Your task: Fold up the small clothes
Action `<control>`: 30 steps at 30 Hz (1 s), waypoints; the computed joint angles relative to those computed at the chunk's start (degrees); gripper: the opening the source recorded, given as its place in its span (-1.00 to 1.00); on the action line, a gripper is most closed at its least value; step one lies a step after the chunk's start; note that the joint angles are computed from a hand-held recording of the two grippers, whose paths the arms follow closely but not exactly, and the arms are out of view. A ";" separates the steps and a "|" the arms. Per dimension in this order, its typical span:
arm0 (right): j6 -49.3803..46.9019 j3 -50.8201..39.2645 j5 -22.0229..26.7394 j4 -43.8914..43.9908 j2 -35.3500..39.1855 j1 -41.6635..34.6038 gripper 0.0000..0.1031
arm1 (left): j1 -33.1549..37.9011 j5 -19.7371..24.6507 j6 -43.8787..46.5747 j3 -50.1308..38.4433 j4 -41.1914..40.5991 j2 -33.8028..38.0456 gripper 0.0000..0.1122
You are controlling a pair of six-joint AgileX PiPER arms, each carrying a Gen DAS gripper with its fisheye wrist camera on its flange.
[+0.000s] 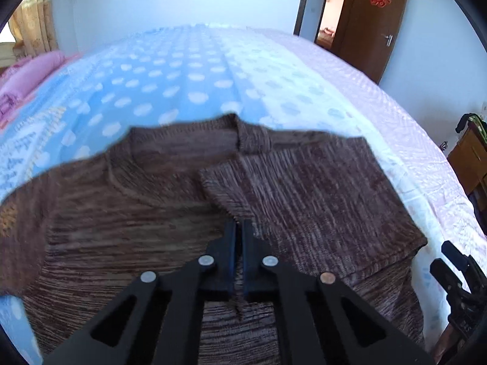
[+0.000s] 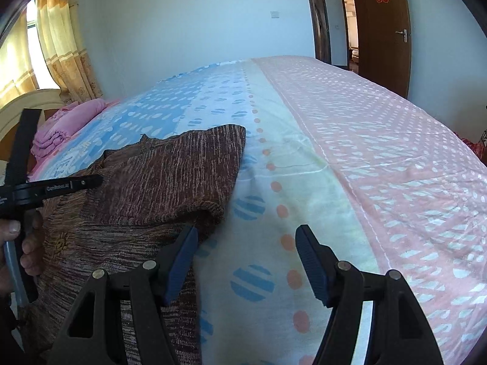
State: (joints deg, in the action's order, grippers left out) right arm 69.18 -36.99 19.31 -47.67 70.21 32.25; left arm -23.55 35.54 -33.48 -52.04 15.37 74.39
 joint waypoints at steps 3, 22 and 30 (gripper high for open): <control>3.27 -0.20 0.82 -2.75 1.20 1.05 0.31 | 1.66 0.83 3.17 0.63 -2.26 -4.74 -0.94; -10.76 -11.07 8.10 9.06 12.84 5.32 0.30 | 0.76 -0.98 -13.13 8.63 18.49 -1.45 -0.74; -3.35 -7.31 14.67 5.61 6.80 4.64 0.29 | -0.02 2.90 -22.94 10.97 27.86 -2.79 0.10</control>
